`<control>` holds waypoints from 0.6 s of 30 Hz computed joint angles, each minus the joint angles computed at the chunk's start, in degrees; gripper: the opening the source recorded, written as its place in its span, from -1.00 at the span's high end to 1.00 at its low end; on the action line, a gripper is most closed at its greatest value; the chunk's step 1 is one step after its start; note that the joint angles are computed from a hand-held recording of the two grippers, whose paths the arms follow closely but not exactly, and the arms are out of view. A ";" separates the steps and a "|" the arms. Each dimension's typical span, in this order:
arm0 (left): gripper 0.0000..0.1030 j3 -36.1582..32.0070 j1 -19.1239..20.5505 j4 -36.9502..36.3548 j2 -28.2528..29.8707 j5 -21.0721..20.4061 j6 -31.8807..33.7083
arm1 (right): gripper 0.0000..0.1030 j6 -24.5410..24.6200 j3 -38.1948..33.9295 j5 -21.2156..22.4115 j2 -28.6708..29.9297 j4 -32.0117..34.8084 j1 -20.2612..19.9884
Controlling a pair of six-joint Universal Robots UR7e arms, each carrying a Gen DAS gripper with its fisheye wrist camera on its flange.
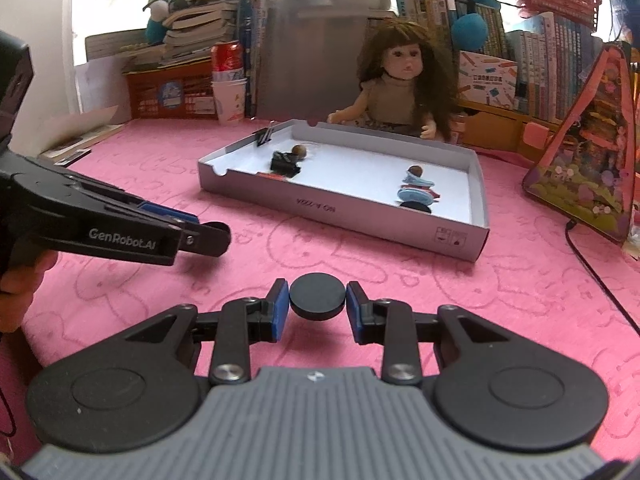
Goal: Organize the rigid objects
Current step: 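Carry the black lid with the left tool while the right tool carries the disc over the tray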
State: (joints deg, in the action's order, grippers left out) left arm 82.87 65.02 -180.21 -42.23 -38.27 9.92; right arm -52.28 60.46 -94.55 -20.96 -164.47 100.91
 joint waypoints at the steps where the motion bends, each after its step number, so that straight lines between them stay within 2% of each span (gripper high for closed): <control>1: 0.43 -0.35 0.06 -0.20 0.14 0.13 0.25 | 0.29 0.37 -0.74 -0.30 0.35 0.28 0.10; 9: 0.43 -5.35 0.95 0.66 1.41 0.05 0.88 | 0.29 3.54 -9.39 -2.72 4.28 4.42 0.98; 13: 0.43 -9.67 1.47 -0.43 2.86 0.52 3.50 | 0.29 6.02 -16.84 -3.84 7.62 8.10 1.53; 18: 0.43 -14.70 2.38 1.98 4.21 0.13 2.17 | 0.29 8.78 -27.59 -4.18 12.48 13.77 1.94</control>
State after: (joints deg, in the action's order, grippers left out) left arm 68.18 67.41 -178.24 -38.01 -38.14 12.09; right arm -43.49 32.88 -98.73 -8.48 -150.71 102.85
